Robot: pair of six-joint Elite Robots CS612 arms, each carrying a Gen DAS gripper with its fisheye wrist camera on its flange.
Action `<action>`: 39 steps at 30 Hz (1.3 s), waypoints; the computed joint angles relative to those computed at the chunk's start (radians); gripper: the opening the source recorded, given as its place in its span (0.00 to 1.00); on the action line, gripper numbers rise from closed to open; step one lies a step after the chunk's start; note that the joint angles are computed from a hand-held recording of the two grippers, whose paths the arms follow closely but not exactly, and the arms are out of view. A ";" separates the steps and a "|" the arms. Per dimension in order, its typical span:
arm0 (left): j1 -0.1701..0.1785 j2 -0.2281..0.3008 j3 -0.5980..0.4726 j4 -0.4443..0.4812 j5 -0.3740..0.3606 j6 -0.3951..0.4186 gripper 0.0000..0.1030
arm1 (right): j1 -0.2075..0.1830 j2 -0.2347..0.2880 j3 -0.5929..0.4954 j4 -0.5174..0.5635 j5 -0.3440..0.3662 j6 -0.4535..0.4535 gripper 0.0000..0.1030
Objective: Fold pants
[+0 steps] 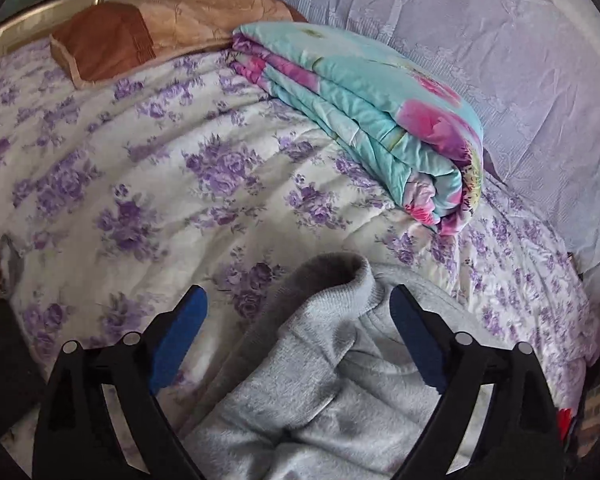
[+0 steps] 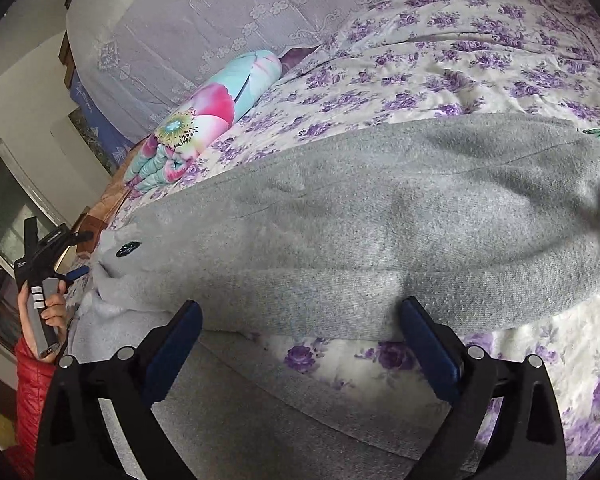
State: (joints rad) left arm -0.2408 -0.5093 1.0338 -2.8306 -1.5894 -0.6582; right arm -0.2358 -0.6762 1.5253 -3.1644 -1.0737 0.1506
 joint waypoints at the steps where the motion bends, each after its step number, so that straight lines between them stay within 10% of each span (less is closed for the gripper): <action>1: 0.003 0.013 -0.016 -0.005 -0.034 -0.010 0.85 | 0.001 -0.001 -0.001 0.004 -0.006 -0.004 0.97; 5: 0.002 0.053 -0.072 -0.012 -0.049 -0.019 0.84 | 0.007 -0.003 -0.003 0.019 -0.029 -0.020 0.97; 14: 0.001 0.078 -0.095 -0.022 -0.061 0.075 0.43 | 0.022 -0.035 -0.020 -0.106 -0.052 -0.181 0.81; 21: -0.005 0.067 -0.072 -0.082 -0.027 0.104 0.34 | 0.073 0.056 -0.305 0.231 -0.167 -0.632 0.67; 32: -0.003 0.078 -0.095 -0.064 -0.035 0.114 0.27 | 0.097 0.218 -0.592 0.582 -0.185 -0.827 0.59; 34: -0.002 0.081 -0.099 -0.061 -0.043 0.113 0.25 | 0.097 0.211 -0.576 0.571 -0.173 -0.819 0.48; 36: 0.000 0.080 -0.096 -0.068 -0.051 0.107 0.22 | 0.103 0.188 -0.536 0.521 -0.205 -0.787 0.13; 39: 0.001 0.074 -0.082 -0.095 -0.063 0.107 0.19 | 0.110 0.139 -0.440 0.388 -0.237 -0.774 0.08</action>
